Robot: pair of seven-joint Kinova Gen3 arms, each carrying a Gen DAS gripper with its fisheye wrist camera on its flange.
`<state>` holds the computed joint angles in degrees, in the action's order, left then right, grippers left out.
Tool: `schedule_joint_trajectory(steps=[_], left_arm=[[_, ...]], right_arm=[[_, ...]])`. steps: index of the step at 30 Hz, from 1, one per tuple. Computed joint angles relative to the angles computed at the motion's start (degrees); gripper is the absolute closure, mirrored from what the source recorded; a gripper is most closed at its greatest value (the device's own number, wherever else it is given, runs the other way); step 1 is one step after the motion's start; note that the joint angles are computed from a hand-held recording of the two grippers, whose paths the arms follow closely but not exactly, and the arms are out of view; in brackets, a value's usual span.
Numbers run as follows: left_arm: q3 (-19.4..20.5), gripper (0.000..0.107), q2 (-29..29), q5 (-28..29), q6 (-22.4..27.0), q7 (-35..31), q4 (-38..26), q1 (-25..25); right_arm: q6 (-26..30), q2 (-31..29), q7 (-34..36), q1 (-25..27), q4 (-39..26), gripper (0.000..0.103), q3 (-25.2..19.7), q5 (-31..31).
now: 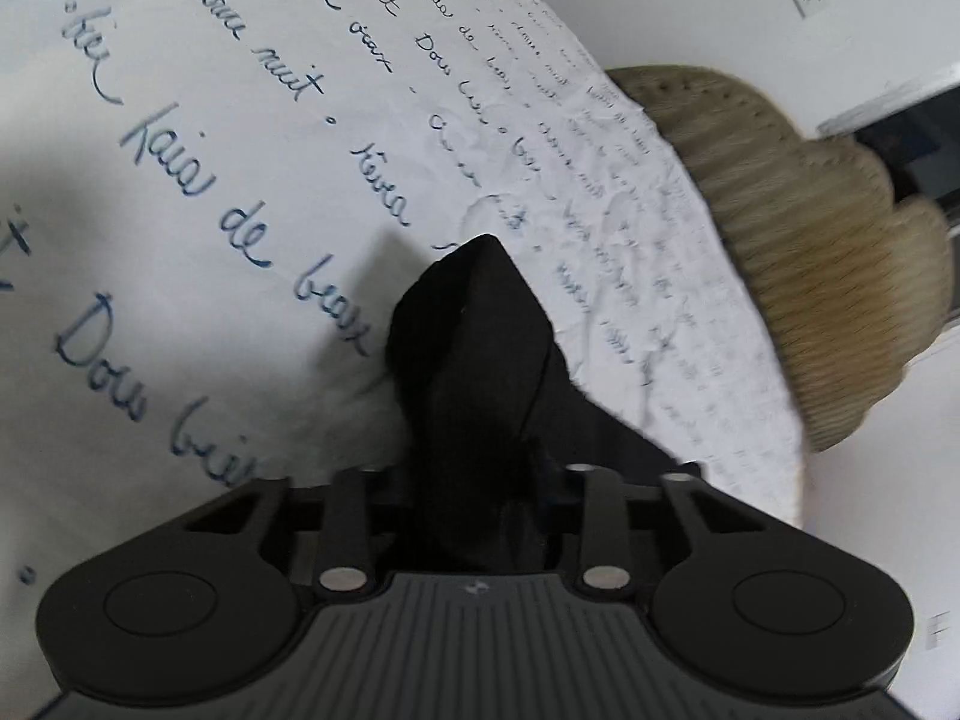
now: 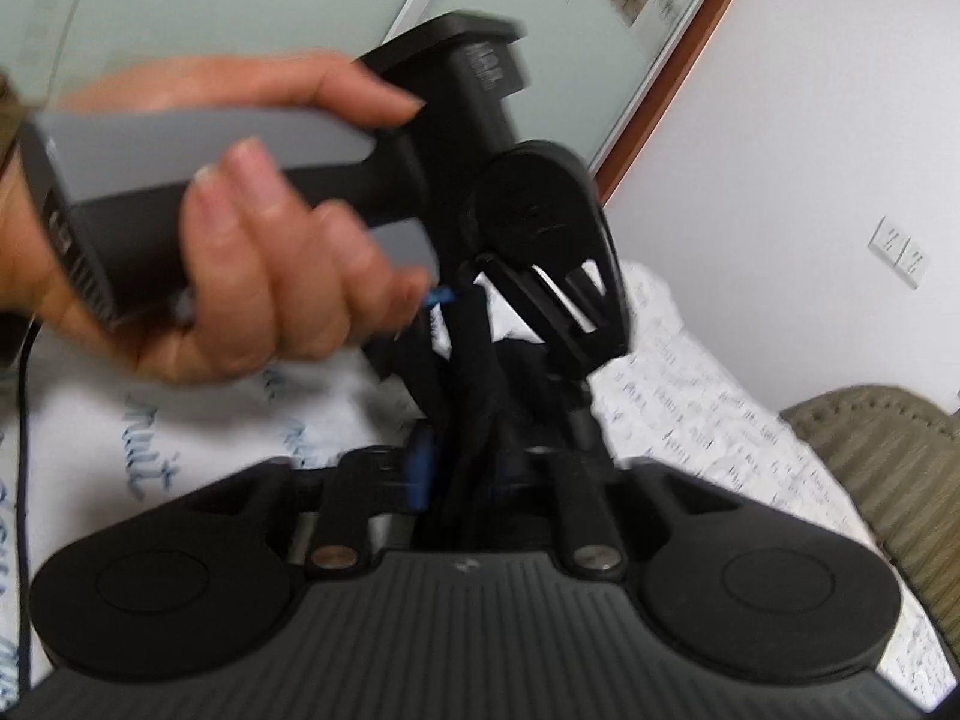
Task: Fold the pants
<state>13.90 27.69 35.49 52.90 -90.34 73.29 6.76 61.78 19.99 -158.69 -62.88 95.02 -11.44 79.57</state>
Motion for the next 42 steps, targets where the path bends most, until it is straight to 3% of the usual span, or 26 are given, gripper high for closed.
schedule_joint_trajectory(steps=[1, 3, 12, 14, 16, 21, 22, 26, 34, 42], left_arm=[[0.58, 0.085, -0.05, 0.09, -0.33, 0.26, 0.43, -0.61], [1.27, 0.086, -0.06, 2.93, -0.85, -1.32, 1.85, -2.28], [0.3, 0.088, -2.61, 5.57, -2.92, -1.5, 4.74, -2.11], [0.3, 0.088, -2.76, 5.97, -2.78, -1.03, 4.52, -2.13], [0.29, 0.088, -3.11, 6.34, -2.56, -0.33, 4.36, -2.08], [-0.17, 0.089, -4.53, 5.47, -3.24, 0.83, 4.31, -0.89], [-0.37, 0.089, -4.62, 4.82, -3.48, 1.3, 4.08, -0.38], [-1.42, 0.09, -4.67, 1.29, -3.61, 5.4, 3.08, 1.72], [-1.14, 0.09, -9.86, -0.18, -5.59, 6.95, 4.57, 2.91], [-1.98, 0.09, -15.08, -9.18, -10.62, 15.31, 4.15, 10.87]], right_arm=[[1.64, 0.25, -0.07, -1.5, 0.37, 0.048, 0.72, 0.36], [6.26, 1.21, 1.67, -2.57, -0.49, 0.046, -0.15, -1.1], [14.85, 5.94, 3.64, -6.37, -1.83, 0.045, 0.94, -2.94], [16.57, 7.3, 4.01, -8.17, -1.79, 0.026, 1.53, -0.86], [18.82, 8.69, 3.31, -9.44, -1.11, 0.024, 2.2, 0.39], [20.28, 7.4, -0.32, -8.74, -0.79, 0.034, 2.0, -2.76], [19.48, 6.9, -0.54, -8.26, -0.15, 0.04, 1.74, -2.9], [17.4, 7.08, -1.59, -7.51, 1.91, 0.089, 1.2, -1.65], [15.73, 0.52, -13.26, -6.34, 7.98, 0.092, -1.27, 1.6], [16.76, -8.21, -28.58, -3.73, 15.3, 0.092, -6.78, 2.88]])
